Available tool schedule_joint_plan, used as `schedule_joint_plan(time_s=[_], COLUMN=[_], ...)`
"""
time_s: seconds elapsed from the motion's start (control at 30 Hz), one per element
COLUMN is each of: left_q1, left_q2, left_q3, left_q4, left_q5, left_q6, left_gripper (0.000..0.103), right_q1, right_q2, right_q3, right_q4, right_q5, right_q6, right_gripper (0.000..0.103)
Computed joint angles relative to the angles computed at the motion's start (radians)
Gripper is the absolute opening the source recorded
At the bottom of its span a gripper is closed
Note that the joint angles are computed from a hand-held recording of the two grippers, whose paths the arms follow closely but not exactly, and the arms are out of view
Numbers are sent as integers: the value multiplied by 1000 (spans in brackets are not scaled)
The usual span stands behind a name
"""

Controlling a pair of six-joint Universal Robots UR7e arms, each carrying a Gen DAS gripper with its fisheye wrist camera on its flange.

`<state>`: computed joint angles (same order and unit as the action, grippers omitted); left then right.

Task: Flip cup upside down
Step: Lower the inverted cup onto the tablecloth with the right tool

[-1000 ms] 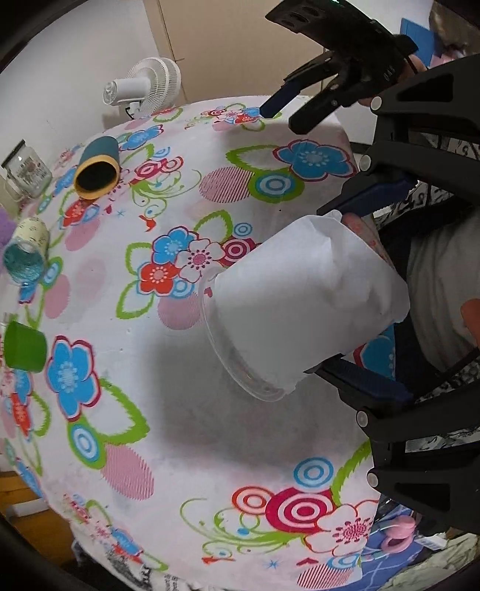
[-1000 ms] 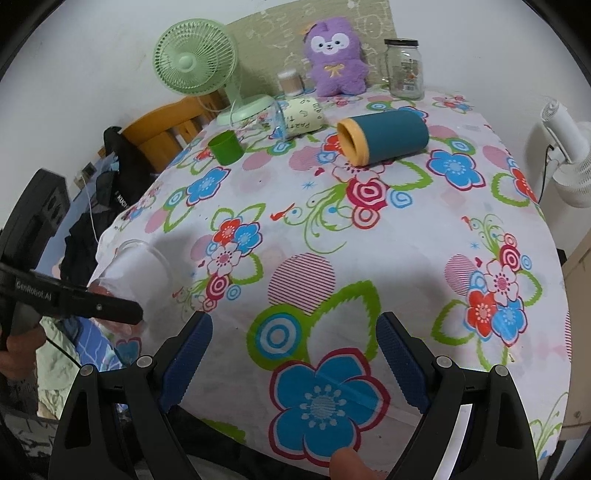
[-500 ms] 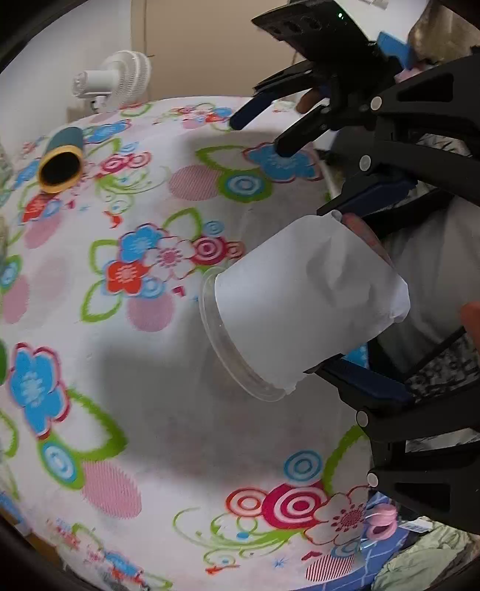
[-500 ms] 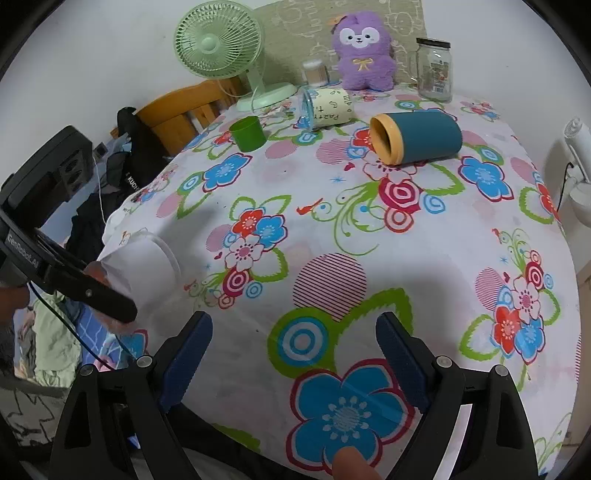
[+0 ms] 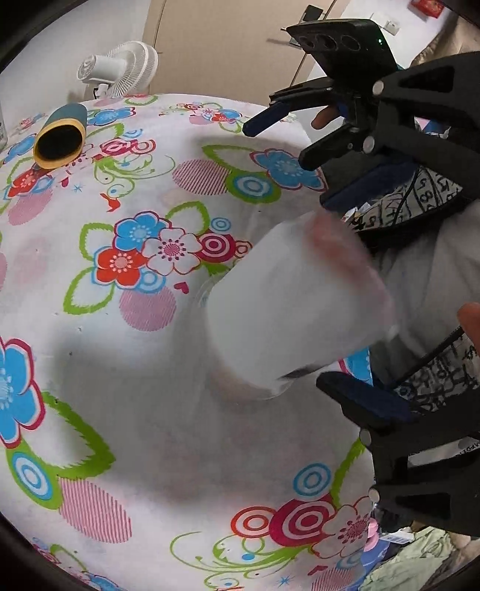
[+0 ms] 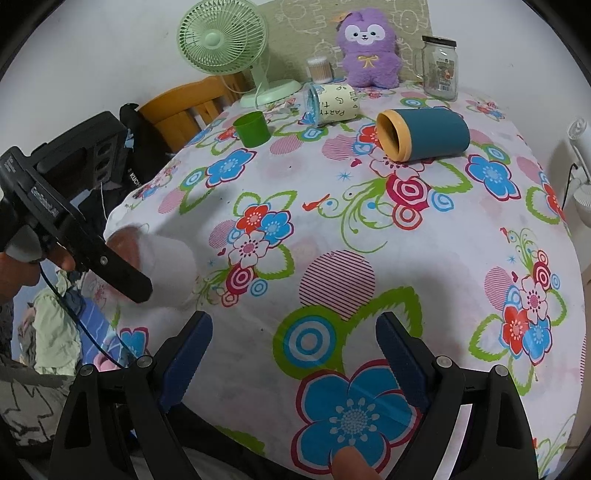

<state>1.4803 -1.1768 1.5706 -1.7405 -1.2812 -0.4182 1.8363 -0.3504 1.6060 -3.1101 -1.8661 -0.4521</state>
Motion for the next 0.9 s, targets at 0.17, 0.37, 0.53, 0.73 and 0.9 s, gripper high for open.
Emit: schedule_joint_plan(time_s=[0.17,0.37,0.53,0.73,0.9], left_q1=[-13,-33,-48,-63,-77], left_q2=[-7,-39,-74,-87,-120], left_q3=[21,66,105,142,188], left_q4=[-28,-116,-169,-215,-272], left_q5=[24,61,90,120,165], left_q6=[19,58,89,97,113], left_gripper=[99,103,103,103,103], right_q1=[3,10,14,22,39], right_q2=[6,9,13,18,30], right_q3=[-4,-1,-6,-10,-24], right_q4=[0,-6,-4,-3,-6], right_q5=[-4,-5,-8,-12,-24], right_q6=[-7,-17,-19,-21,-31], right_gripper=[92,92,92,92,92])
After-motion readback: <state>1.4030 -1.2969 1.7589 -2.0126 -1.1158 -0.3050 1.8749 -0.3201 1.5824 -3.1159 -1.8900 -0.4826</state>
